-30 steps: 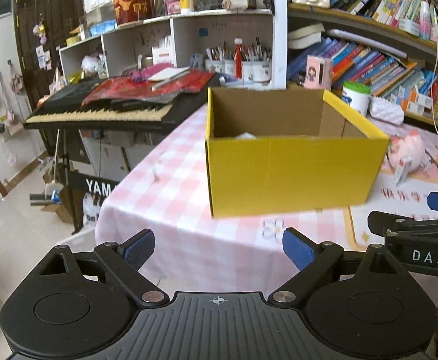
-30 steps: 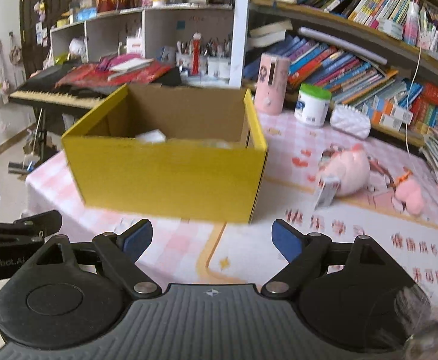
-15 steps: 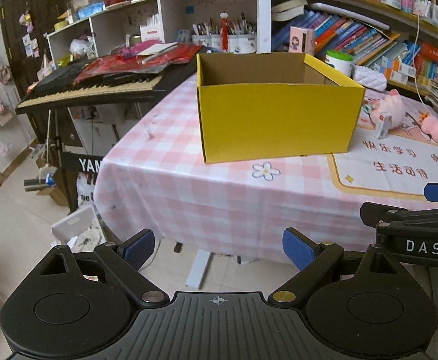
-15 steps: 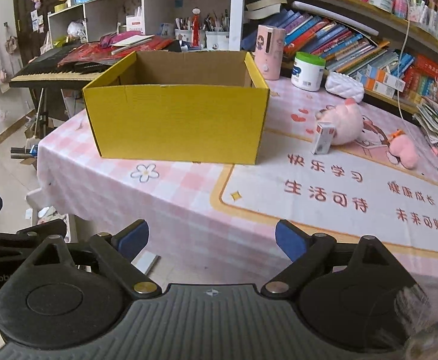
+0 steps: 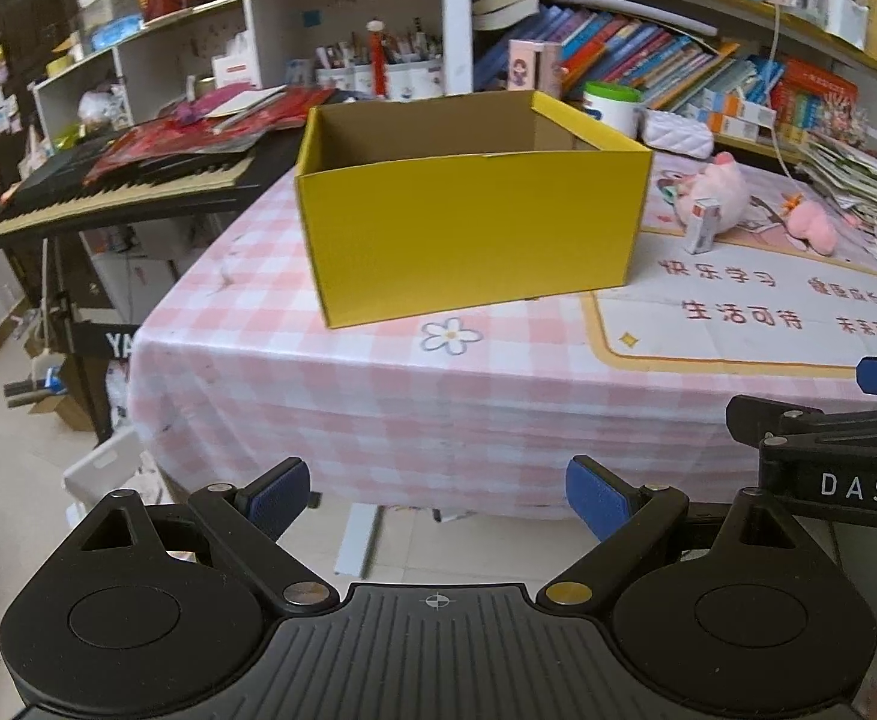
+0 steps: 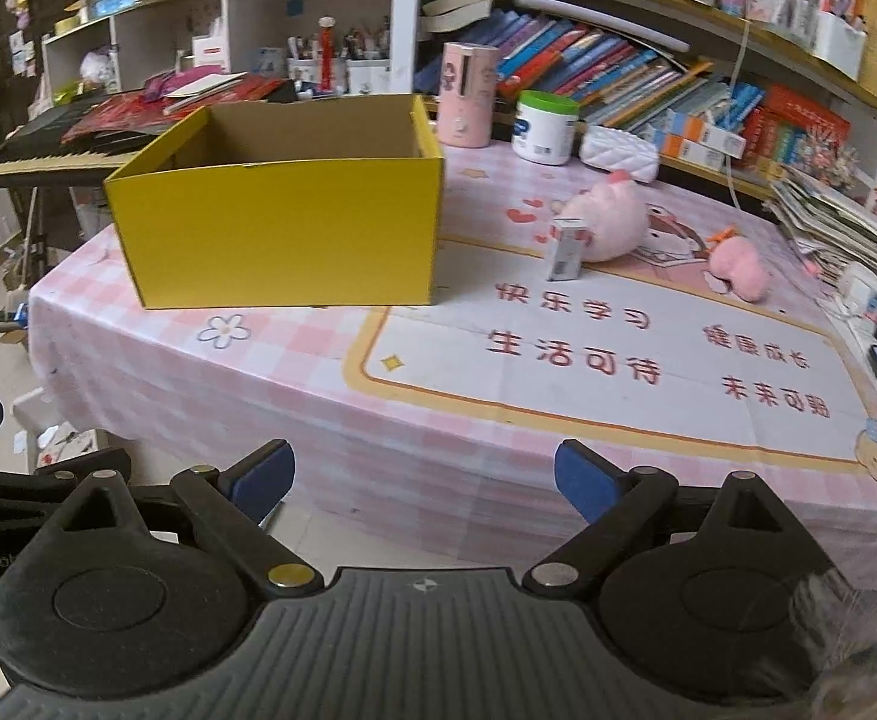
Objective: Organize objects
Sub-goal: 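Withdraw both open tools from the box toward the plush toys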
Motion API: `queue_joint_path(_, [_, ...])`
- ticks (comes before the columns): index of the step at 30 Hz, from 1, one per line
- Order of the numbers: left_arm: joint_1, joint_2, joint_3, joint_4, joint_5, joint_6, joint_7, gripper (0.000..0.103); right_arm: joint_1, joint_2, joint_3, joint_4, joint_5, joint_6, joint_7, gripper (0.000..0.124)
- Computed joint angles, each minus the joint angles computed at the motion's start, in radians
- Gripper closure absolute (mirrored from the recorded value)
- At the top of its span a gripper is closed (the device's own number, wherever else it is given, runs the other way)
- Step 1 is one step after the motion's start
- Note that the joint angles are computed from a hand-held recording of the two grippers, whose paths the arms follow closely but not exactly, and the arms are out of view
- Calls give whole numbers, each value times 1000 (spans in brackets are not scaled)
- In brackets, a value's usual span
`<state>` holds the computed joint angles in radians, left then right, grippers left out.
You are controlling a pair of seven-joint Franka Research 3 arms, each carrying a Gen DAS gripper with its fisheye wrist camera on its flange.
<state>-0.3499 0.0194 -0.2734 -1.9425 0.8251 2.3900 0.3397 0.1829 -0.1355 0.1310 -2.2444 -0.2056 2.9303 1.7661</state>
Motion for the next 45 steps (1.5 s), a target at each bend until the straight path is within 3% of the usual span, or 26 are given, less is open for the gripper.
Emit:
queue_joint_path(12, [-41,130,17,147,-8,42,100,9,-78,-6,-5,2,-123,-12,143,30])
queue_joint_path(24, [-112,283,55,340,-40,40,219,9,-114,20,-47,31,-148,-25,188,29])
queue_joint_path(36, [-190,492,110,633,-109,-4,327,9,-104,118,-122,135,-73,-44,88,29])
queue_joint_path(45, [-264,742,168,1031,-195,-111,442,9,-97,237,-175,285,69,-68,-75,29])
